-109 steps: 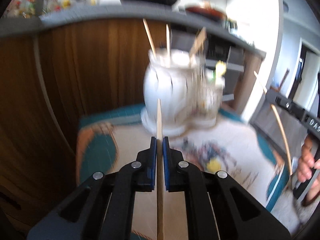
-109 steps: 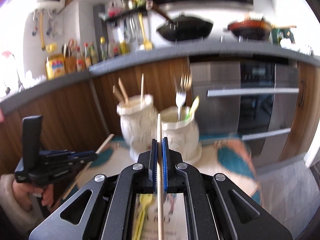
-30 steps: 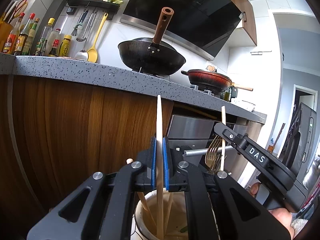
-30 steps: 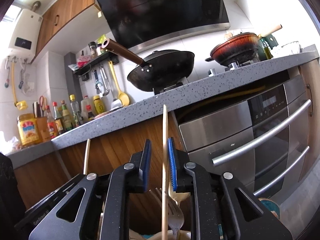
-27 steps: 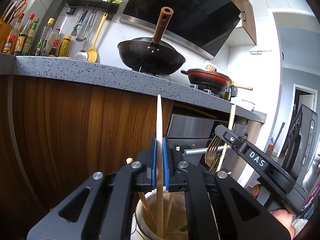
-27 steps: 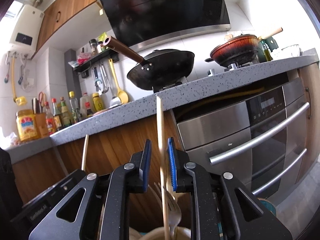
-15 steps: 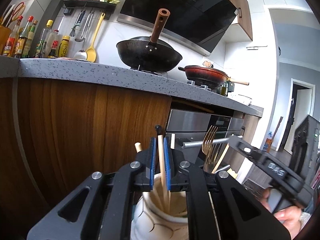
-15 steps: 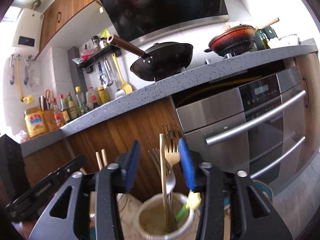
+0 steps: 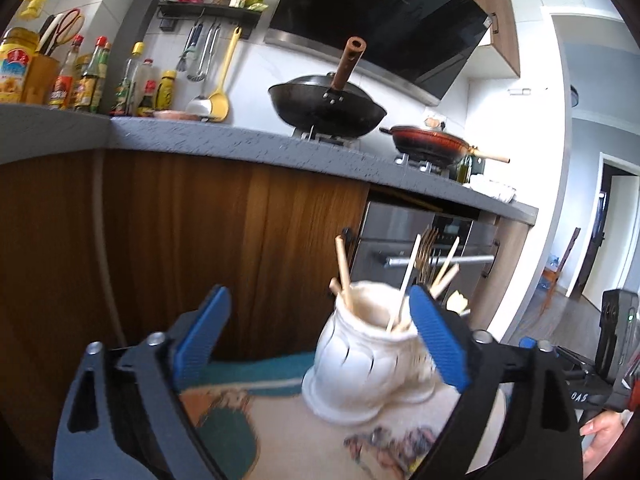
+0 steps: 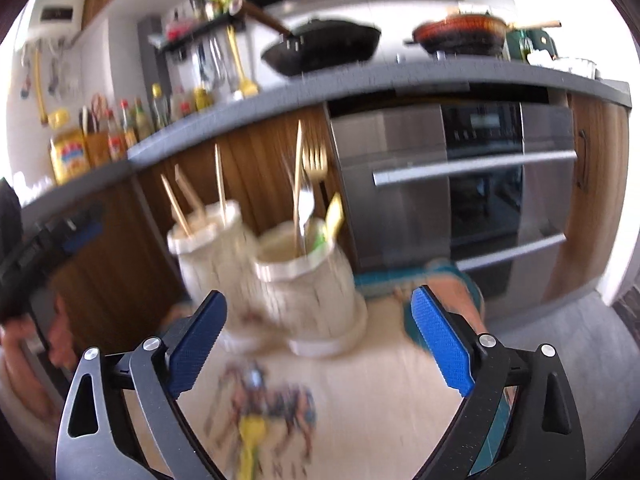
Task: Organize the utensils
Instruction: 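Open both tools and move them back over the mat, then grasp the silver spoon with the left tool while the right grasps the yellow utensil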
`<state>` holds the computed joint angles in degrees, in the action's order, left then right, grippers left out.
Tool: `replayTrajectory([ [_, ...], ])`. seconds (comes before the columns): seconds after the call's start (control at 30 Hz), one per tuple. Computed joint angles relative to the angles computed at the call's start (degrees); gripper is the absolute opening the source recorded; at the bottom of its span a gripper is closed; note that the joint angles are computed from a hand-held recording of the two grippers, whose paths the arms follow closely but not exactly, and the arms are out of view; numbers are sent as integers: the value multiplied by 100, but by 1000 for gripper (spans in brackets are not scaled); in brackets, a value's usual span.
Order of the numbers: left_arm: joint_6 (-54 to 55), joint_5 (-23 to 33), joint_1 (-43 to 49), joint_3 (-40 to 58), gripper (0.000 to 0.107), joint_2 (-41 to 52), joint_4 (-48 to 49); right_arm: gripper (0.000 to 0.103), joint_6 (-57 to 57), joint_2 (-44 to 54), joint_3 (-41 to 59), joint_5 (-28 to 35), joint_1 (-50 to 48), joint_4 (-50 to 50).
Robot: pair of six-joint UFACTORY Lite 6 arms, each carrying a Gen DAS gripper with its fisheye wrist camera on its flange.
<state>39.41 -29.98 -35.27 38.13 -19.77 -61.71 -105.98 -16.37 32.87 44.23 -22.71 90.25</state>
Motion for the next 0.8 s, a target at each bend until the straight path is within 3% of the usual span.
replayTrajectory([
  [0.2,1212,-495,-738,-569,97,-382,-1523,93,-8,-298,-619,-495,135,-659],
  [0.53,1341,-940,-1727,-1099,97,-150,-2500,90,190,-994,-1610,-1297,1067,-1205],
  [0.7,1376,-893,-1851,-1032,97,67,-2719,51,708,-1015,-1686,-1637,1693,-1607],
  [0.8,1350,-855,-1900,-943,97,263,-2778,38,801,-804,-1616,-1495,1749,-1741],
])
